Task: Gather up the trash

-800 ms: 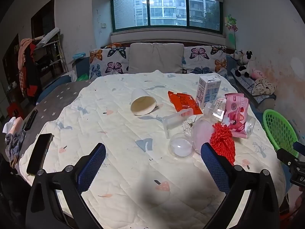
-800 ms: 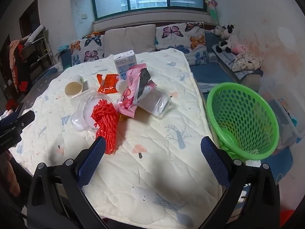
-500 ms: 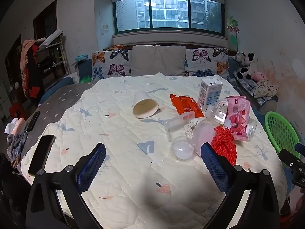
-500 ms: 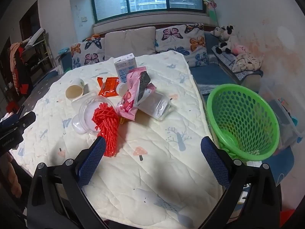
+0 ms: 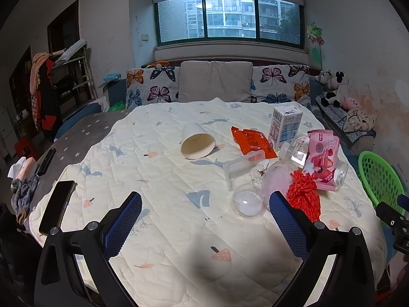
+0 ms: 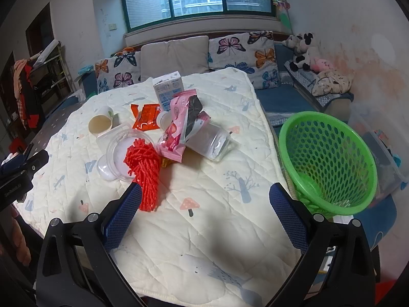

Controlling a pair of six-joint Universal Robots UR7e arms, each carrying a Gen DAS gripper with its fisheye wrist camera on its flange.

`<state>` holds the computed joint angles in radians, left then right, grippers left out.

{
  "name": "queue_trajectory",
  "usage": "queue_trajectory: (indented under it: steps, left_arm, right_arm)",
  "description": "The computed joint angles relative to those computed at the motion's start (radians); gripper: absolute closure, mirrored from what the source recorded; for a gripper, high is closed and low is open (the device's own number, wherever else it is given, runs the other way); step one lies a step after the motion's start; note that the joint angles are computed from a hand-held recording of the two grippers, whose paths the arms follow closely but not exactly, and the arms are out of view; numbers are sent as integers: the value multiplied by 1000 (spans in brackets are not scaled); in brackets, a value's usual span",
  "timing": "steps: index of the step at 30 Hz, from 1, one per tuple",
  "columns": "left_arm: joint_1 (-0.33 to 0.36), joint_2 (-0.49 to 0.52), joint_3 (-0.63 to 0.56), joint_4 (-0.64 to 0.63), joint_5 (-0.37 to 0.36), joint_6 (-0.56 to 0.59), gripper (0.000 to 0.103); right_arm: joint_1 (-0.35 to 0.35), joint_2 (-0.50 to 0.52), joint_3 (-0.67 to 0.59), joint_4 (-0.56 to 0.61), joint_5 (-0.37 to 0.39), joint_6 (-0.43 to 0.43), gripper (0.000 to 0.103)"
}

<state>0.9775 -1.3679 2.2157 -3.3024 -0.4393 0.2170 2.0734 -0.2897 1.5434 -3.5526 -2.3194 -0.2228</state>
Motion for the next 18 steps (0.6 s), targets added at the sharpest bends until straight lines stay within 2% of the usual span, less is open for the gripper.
queue_trajectory:
  steps: [18]
  left_arm:
    - [7,10,-8,-7,1,7,6]
  right_arm:
    - [1,8,-12,7,-5,-5,4]
